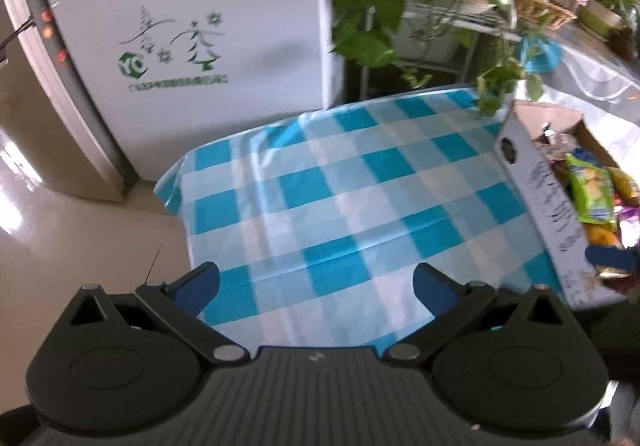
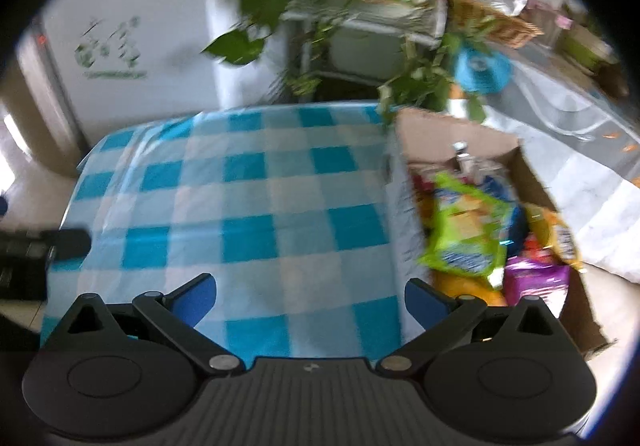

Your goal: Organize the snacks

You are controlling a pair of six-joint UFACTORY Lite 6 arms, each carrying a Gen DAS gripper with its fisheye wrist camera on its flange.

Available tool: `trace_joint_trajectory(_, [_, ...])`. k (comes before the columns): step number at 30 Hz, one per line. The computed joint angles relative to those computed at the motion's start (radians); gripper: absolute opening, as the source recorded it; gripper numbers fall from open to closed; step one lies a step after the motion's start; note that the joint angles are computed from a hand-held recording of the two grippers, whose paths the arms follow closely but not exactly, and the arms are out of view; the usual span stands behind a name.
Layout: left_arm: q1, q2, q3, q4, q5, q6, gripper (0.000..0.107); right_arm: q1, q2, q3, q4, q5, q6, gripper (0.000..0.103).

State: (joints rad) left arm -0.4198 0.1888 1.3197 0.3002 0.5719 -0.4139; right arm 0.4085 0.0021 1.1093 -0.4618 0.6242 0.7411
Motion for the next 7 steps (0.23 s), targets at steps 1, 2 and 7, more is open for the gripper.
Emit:
trace_joint_trajectory(1, [0.014,0.003,-0.006,-0.009,-0.008,0.009,0.102,0.026,0.011,-0.008,0.001,-0.009,0.014,0.103])
trace_joint_trajectory(2, [0.029,0.004,-0.016,-0.025,-0.020,0.025,0.102,0.049,0.021,-0.012,-0.006,-0.012,0.038,0.103])
trace_joint_trajectory(7, [0.068,0.025,-0.059,-0.038,-0.071,0.043,0.102,0.169,0.117,-0.031,-0.088,-0.034,0.239,0.103])
